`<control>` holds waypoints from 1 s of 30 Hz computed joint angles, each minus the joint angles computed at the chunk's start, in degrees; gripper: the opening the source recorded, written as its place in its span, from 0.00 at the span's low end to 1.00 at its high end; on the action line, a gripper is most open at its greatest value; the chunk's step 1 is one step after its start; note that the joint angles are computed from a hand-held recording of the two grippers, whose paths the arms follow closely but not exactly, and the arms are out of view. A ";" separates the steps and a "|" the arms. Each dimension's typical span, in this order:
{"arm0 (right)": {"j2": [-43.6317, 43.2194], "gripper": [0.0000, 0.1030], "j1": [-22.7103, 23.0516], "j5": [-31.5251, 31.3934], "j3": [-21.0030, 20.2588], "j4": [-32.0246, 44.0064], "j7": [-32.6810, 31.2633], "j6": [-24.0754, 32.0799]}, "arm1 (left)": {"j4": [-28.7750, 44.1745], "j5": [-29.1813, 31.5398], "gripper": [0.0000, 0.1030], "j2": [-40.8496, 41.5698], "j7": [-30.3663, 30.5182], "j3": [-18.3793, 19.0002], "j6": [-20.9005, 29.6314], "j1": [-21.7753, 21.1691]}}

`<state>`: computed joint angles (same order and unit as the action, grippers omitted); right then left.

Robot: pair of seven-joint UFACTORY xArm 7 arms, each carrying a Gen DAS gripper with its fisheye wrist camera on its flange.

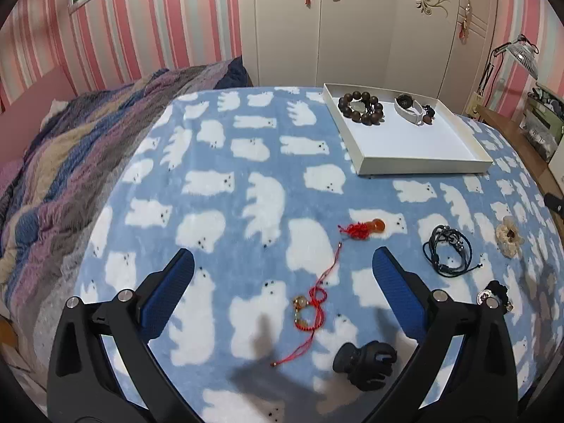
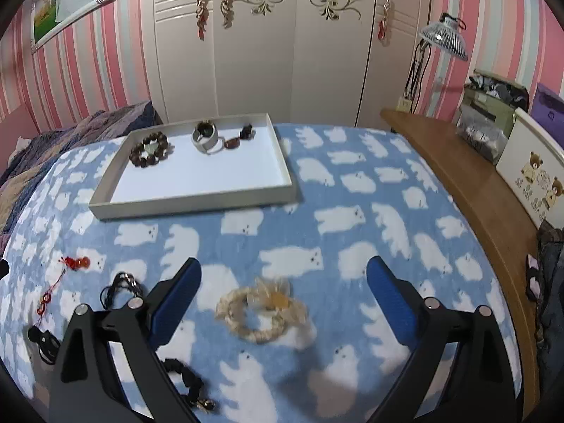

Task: Organize jewelry
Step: 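Move the left tool to the red cord pendant while the right tool approaches the black leather bracelet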

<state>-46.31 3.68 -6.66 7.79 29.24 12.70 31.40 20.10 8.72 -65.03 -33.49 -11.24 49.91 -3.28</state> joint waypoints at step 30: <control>2.85 0.91 2.17 -1.65 2.68 -4.84 2.47 -0.71 | -6.37 -1.79 0.97 -0.61 0.72 1.26 0.78 -3.26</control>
<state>-43.46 5.85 -8.31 10.47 24.40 15.16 30.69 13.73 6.93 -65.64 -32.77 -9.98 50.69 -6.54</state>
